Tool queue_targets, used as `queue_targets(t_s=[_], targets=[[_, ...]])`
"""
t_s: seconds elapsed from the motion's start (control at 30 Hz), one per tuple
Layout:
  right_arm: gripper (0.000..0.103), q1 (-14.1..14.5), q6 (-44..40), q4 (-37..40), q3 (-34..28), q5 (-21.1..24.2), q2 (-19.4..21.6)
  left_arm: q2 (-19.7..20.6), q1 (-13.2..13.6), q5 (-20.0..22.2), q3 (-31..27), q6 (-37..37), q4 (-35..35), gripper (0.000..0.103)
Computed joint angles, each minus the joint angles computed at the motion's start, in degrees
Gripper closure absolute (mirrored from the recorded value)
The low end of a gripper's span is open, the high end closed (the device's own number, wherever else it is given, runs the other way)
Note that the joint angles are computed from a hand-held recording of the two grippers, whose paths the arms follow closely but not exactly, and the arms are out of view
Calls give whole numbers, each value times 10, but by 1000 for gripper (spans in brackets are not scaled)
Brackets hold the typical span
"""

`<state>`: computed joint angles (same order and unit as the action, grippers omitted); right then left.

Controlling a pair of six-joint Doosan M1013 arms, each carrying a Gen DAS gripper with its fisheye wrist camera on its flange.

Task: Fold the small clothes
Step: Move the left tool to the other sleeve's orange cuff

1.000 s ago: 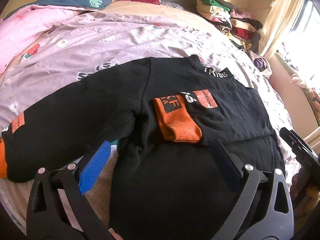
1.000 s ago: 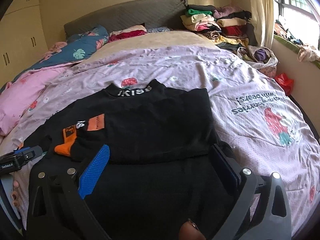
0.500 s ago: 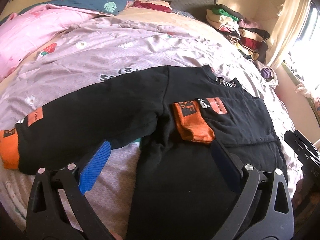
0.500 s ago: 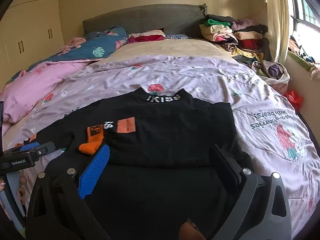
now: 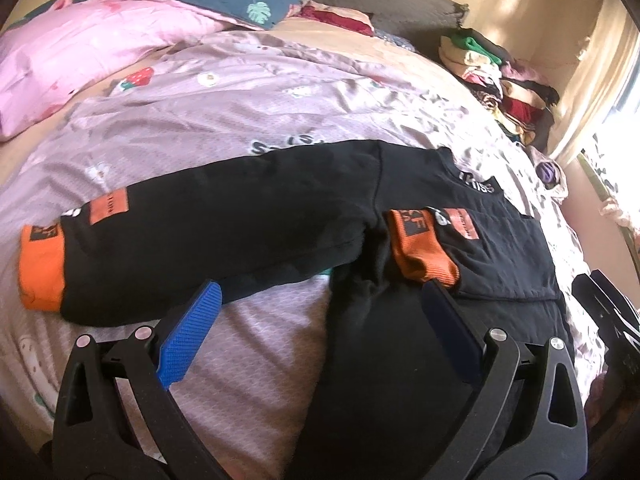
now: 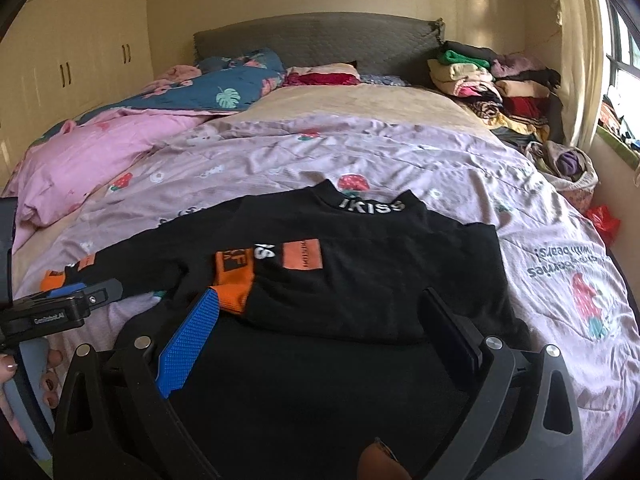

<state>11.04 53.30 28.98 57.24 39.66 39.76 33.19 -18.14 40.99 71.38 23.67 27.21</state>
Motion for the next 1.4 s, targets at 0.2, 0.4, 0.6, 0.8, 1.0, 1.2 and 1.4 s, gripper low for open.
queue_targets(t_s=[0.2,0.4,0.6,0.8,1.0,1.2,1.4], targets=[[4,8,-25,10,2,3,-4,-11,2,0,20,-37,9,10],[4,18,-49,18,-1,9,-5,-21,6,4,42,-87,19,10],[4,30,-68,23,-5,21,-3,-28,10,33,58,-141,35,10],[4,41,-88,31,-5,37,-2,-38,19,40,79,-186,42,10],[4,47,-104,43,5,46,-5,-40,27,48,89,-213,41,10],[4,51,-115,47,11,55,-6,-41,33,35,96,-212,24,10],[4,49,-115,47,15,65,-5,-49,30,36,110,-240,33,10]])
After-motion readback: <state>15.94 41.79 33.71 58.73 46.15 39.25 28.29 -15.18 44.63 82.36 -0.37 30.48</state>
